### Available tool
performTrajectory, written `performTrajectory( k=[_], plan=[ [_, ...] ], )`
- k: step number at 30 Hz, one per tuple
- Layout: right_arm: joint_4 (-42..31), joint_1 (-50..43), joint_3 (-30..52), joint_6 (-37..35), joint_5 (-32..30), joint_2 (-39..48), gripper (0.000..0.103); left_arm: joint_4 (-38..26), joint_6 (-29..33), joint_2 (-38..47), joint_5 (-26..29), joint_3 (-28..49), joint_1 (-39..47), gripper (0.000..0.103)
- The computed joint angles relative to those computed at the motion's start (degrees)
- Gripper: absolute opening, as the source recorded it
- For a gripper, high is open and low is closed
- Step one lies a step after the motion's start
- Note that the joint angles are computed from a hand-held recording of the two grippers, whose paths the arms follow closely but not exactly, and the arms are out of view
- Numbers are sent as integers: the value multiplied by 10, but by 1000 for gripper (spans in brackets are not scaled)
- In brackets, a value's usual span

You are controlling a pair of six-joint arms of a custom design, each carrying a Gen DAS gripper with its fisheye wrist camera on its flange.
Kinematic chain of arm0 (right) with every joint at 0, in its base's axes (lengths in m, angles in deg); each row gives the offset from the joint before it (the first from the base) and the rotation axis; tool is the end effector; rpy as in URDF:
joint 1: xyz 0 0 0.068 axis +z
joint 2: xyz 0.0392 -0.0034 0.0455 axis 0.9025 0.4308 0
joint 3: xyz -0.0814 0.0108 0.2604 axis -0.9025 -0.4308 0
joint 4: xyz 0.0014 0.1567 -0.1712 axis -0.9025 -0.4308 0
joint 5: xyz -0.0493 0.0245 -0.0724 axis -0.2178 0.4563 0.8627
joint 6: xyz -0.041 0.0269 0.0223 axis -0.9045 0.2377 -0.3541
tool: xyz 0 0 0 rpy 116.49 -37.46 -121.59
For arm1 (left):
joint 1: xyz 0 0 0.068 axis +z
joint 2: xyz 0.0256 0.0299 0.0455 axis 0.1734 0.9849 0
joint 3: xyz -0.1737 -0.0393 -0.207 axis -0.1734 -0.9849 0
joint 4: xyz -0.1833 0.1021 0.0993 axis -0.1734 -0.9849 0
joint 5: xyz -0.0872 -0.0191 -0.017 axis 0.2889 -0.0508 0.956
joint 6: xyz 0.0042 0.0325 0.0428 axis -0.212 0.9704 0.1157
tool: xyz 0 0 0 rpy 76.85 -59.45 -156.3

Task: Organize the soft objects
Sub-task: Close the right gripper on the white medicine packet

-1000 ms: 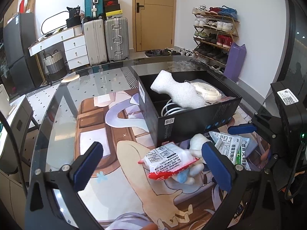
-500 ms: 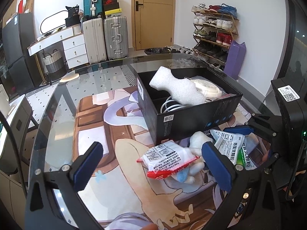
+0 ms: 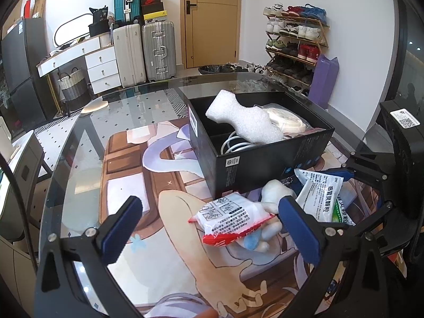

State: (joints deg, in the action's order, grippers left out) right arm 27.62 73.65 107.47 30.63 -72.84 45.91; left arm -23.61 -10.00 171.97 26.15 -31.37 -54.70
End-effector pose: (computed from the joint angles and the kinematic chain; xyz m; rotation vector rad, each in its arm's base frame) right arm 0.3049 0.0656 0.0297 -1.2108 2.1842 0.3981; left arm 0.1666 -0.2980 0.0810 -0.0144 2.3218 -0.0371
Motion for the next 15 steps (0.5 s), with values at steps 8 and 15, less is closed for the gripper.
performTrajectory(
  k=[8,15],
  plan=[
    [-15,-23,-9,-3,-31,-33,72,19,4,4,14,-8,0,103],
    [-41,-55,-7,-10,-70,-59,72,15,3,20,27,6,3,103]
  ],
)
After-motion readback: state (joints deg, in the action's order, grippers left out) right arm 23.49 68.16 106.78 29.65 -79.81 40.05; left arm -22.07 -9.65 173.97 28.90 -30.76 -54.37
